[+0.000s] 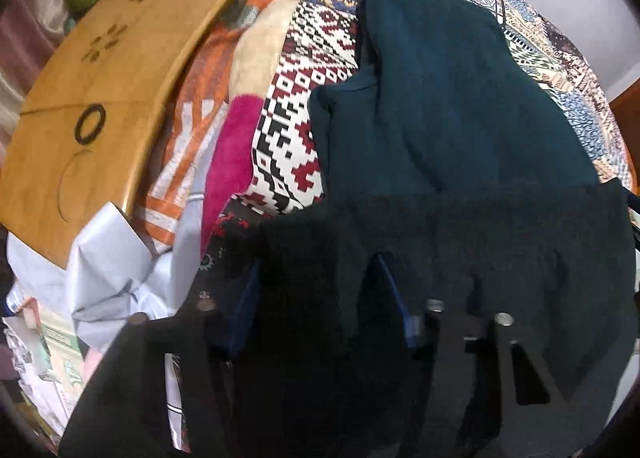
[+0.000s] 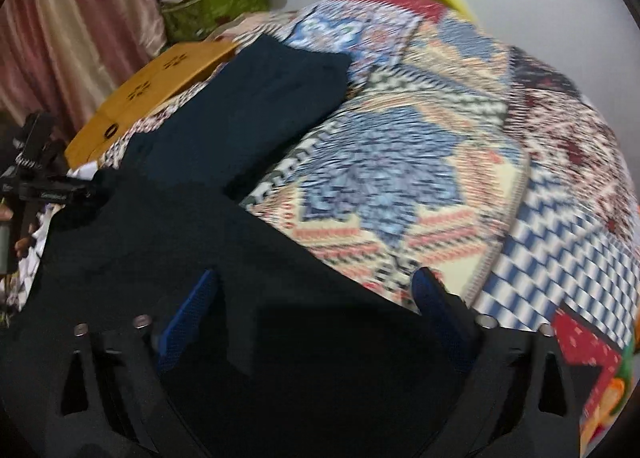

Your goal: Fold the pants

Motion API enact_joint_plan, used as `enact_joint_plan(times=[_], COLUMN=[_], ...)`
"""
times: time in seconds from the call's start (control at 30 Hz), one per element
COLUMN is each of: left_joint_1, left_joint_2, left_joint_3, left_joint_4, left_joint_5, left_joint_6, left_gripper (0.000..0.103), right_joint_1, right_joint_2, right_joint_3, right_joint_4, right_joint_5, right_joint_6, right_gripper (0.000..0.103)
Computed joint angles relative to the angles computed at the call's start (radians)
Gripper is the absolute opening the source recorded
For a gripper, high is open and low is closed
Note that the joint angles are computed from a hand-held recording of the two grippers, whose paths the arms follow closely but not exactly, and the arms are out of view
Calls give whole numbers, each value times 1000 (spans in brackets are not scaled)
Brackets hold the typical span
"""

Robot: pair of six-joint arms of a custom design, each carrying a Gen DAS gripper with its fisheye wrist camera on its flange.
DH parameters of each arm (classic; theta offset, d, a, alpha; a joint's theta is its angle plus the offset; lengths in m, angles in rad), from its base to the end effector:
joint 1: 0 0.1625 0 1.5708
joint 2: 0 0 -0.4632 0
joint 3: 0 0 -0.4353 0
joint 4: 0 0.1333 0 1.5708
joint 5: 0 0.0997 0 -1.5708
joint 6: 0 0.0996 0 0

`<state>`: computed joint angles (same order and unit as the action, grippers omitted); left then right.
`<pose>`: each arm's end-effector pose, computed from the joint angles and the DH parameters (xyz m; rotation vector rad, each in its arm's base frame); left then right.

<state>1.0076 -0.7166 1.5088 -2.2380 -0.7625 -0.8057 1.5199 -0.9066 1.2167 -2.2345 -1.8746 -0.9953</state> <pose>-0.2243 -0.7398 0.0762 -0.2254 2.3782 -0.5299 0.0613 -0.8307 0.3398 1.1611 -2.4355 0.2112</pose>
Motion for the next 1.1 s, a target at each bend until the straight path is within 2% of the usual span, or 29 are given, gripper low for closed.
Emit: enact_joint_plan(times=[0.07, 0.1, 0.17, 0.2, 0.27, 0.47, 0.57, 0.7, 0.77, 0.9, 1.1], left_joint_1=[-11, -18, -27, -34, -49, -105, -112, -103, -103, -114, -170], left_joint_2=[-4, -7, -15, -19, -27, -48, -42, -15, -6, -8, -35], left_joint_3=[7, 14, 30, 36, 47, 73, 40, -21, -38, -50, 7], left_joint_4=[6, 11, 1, 8, 25, -6, 14, 72, 43, -69, -125], left_joint_5=[28, 45, 56, 61, 79, 170, 189, 213, 247, 259, 308], left_joint_6=[-11, -12, -5, -18, -43, -12, -5, -15, 19, 102, 149], left_gripper=[26, 24, 14, 13, 6, 5, 5, 5, 5, 4, 5], right_joint_1=[2, -4, -10, -14, -17, 4, 19, 29, 39, 48, 44], right_joint_2=[5, -1, -6, -13, -25, -62, -55, -57, -55, -61, -137], right_joint_3=[7, 16, 13, 22, 43, 135, 120, 83, 70, 57, 116], right_joint_4=[9, 11, 35, 29, 9, -120, -138, -137, -170, -198, -185], right_joint_5=[-14, 9, 32, 45, 63, 24, 7, 52, 62, 80, 127], right_joint_6=[-18, -15, -5, -9, -5, -12, -7, 53, 48, 61, 49], right_gripper=[80, 79, 68, 64, 43, 10, 7, 6, 6, 6, 6])
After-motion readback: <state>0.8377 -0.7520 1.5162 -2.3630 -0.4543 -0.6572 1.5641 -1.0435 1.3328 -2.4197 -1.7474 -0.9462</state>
